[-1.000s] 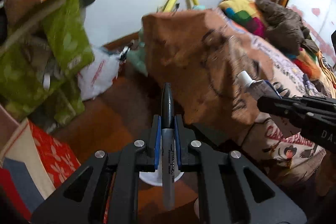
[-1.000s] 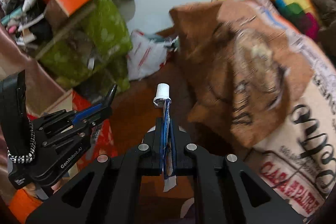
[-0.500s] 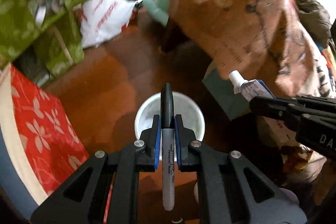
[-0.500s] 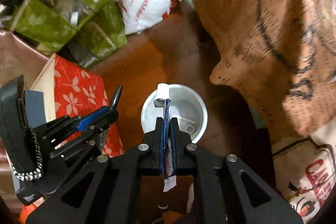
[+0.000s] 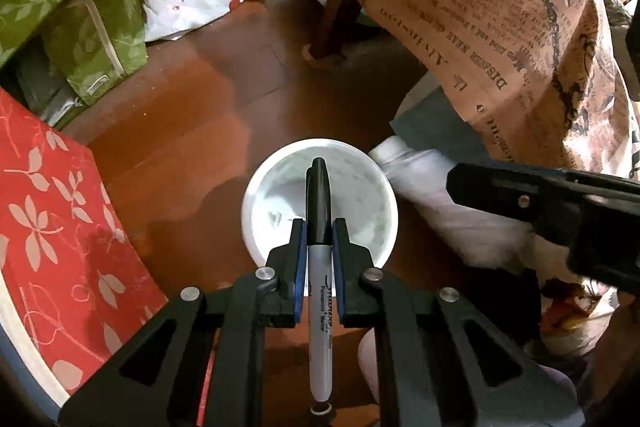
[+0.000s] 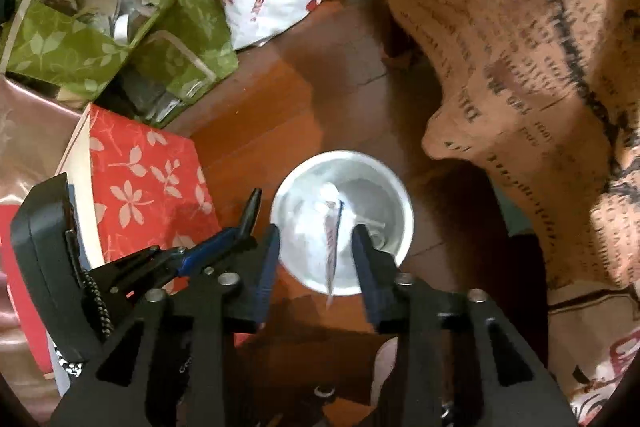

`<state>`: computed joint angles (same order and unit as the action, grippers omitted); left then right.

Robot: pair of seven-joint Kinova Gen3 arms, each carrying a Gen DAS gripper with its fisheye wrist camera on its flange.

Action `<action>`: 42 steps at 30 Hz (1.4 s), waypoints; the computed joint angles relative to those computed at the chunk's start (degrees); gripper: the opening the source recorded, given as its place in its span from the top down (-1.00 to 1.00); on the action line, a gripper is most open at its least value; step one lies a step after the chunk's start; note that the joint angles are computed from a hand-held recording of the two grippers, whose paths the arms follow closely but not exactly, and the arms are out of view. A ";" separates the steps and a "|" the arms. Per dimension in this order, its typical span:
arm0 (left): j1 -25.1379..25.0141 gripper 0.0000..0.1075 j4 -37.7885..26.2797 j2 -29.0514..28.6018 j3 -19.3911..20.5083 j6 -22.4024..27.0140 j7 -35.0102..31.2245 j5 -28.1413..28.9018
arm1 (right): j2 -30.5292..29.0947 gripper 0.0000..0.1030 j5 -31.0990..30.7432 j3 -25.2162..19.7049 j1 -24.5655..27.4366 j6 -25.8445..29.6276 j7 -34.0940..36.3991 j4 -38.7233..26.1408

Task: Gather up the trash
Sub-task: 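Move both open grippers back toward the bed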

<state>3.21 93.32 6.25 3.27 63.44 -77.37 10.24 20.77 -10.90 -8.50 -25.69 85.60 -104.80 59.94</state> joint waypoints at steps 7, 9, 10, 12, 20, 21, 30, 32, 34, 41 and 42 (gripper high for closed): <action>1.04 0.78 -2.64 2.66 0.57 1.57 0.78 -0.54 | -1.32 0.31 2.06 0.53 0.22 0.25 1.17 0.32; 1.27 0.70 -3.64 3.48 0.51 2.58 1.88 -0.88 | -1.78 0.31 1.86 0.62 0.72 0.23 1.25 0.49; 1.43 0.63 -3.94 3.53 0.48 2.89 2.49 -1.12 | -2.03 0.31 1.81 0.65 0.90 0.19 1.26 0.59; 1.46 0.61 -4.13 3.13 0.42 3.01 3.00 -1.31 | -2.66 0.31 2.35 0.71 0.90 0.19 1.39 0.66; 3.82 0.61 -6.82 -1.23 1.27 5.23 5.54 -6.62 | -6.91 0.31 4.11 0.56 0.73 -0.85 2.22 1.27; 4.27 0.61 -7.46 -1.92 1.51 5.65 5.97 -7.50 | -7.66 0.31 4.41 0.56 0.75 -1.20 2.32 1.40; 8.91 0.60 -15.63 -6.20 4.70 9.47 11.74 -15.48 | -17.59 0.31 7.96 0.58 2.20 -5.89 1.82 3.10; 10.04 0.60 -18.40 -6.78 5.67 10.38 12.99 -17.08 | -20.10 0.31 8.97 0.50 2.95 -7.15 1.77 3.33; 11.43 0.60 -21.08 -7.14 6.87 11.33 14.48 -18.95 | -22.84 0.31 10.57 0.31 3.80 -8.38 1.55 3.50; 18.55 0.32 -32.50 -6.04 11.70 14.36 18.90 -28.29 | -30.97 -0.01 13.74 0.75 8.50 -10.06 3.67 2.75; 20.26 0.29 -34.75 -5.38 12.71 15.06 19.68 -30.48 | -31.97 -0.10 13.64 1.01 9.43 -10.25 3.95 2.70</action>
<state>23.47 58.57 0.87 15.98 78.50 -57.69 -20.24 -11.20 2.74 -7.49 -16.25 75.35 -100.85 62.64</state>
